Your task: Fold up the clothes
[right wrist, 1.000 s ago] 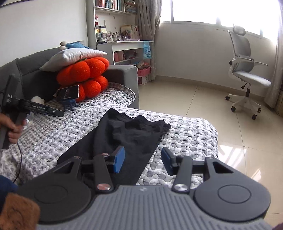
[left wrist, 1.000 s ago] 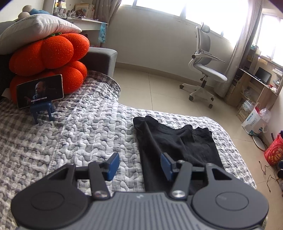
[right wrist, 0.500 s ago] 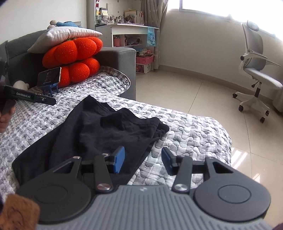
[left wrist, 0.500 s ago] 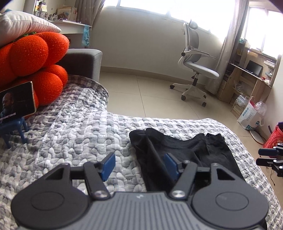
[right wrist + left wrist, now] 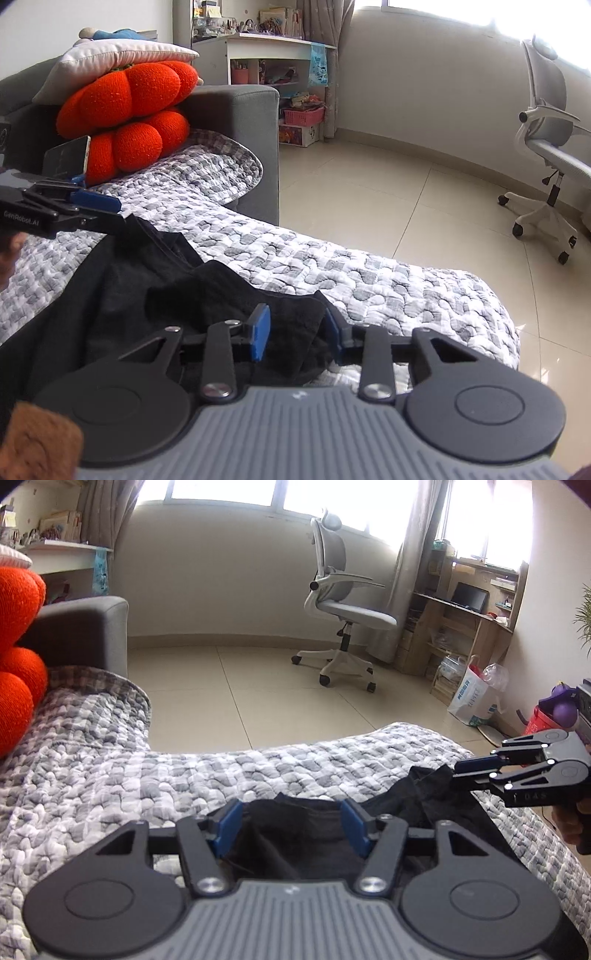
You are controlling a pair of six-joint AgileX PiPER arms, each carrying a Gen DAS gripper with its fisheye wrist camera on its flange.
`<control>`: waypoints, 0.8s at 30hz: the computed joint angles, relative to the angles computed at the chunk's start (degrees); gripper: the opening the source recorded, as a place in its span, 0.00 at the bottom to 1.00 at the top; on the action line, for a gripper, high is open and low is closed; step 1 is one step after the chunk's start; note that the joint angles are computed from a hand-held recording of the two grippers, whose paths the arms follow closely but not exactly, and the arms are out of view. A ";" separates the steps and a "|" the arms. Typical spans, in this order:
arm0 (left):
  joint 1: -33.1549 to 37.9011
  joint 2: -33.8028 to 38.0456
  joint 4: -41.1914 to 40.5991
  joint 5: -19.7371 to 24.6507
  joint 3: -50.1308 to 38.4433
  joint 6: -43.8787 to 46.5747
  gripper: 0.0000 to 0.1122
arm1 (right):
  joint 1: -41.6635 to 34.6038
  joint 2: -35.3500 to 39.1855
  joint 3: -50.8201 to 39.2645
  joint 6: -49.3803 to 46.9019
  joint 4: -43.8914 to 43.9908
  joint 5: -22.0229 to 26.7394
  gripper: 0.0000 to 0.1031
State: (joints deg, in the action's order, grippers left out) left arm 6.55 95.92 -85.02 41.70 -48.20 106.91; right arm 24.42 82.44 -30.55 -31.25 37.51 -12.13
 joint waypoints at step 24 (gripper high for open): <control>-1.48 5.55 -8.08 -3.03 -0.94 -3.75 0.19 | -2.75 3.01 1.79 18.22 -10.60 -5.93 0.10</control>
State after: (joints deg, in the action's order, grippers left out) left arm 5.06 101.47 -93.10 38.67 -49.14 103.16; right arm 21.67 85.45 -28.77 -13.02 26.91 -18.06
